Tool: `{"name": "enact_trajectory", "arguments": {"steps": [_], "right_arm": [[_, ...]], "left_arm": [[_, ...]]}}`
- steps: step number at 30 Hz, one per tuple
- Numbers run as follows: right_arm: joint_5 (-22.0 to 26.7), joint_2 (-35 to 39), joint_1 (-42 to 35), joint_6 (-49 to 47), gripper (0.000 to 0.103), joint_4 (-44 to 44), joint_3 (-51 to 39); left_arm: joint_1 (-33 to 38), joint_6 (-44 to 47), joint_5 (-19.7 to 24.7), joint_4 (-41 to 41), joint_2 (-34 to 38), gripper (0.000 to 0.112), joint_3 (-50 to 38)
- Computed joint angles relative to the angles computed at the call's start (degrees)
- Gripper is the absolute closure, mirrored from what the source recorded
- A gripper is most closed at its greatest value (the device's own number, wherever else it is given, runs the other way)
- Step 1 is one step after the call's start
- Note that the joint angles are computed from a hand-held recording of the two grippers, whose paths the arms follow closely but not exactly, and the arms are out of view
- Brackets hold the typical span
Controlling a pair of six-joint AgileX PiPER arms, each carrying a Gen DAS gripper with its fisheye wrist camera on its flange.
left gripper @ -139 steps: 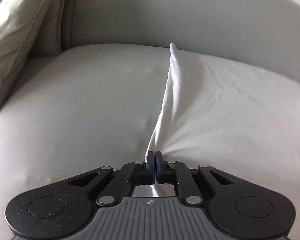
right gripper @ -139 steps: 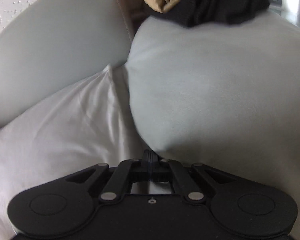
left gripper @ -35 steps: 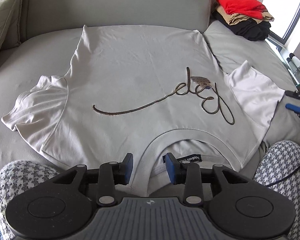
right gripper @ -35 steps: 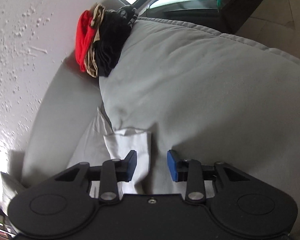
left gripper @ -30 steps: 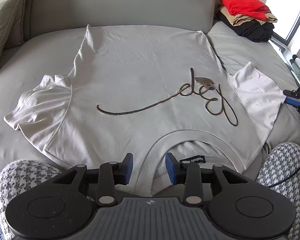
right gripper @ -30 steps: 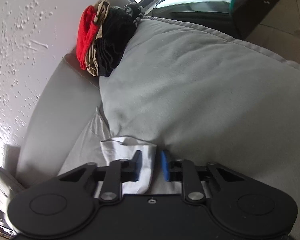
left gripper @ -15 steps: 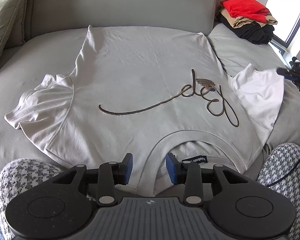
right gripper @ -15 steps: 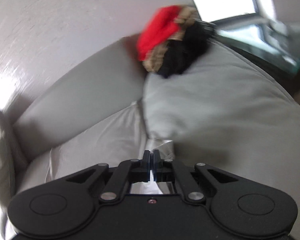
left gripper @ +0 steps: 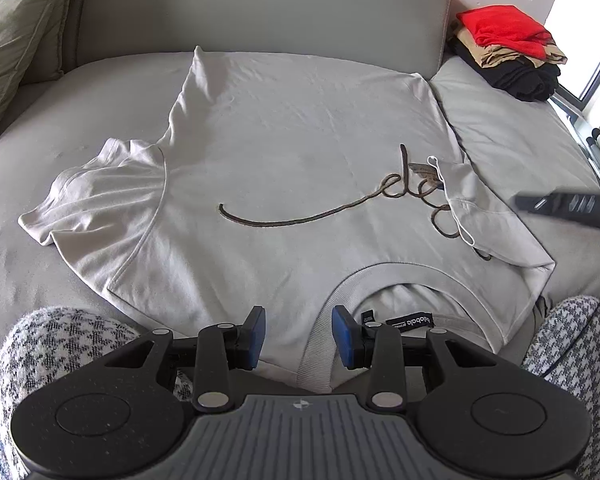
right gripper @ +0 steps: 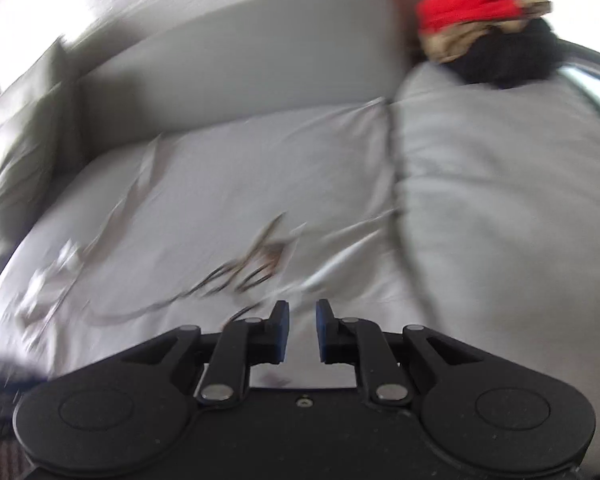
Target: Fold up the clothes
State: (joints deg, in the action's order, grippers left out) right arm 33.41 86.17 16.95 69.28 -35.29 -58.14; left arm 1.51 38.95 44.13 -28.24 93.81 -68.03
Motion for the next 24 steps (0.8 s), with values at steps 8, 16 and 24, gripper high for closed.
{"name": "enact_trajectory", "arguments": {"steps": [8,16,24], "right_arm": [[8.63,10.42,-6.87,-13.25,0.096,11.36,-7.04],[21.39,6.7,0.09,-12.63,0.103,9.29,-5.06],[-4.97,4.12,-7.31,-15.63,0.097,23.76,-0.65]], "left_arm": [[-1.14,-0.62,-1.07,1.48,-0.7,0.077,1.04],[-0.06,-0.87,-1.51,1.88,1.18,0.077,-0.19],[-2.18,-0.63,-6.86,3.78,3.91,0.078,-0.9]]}}
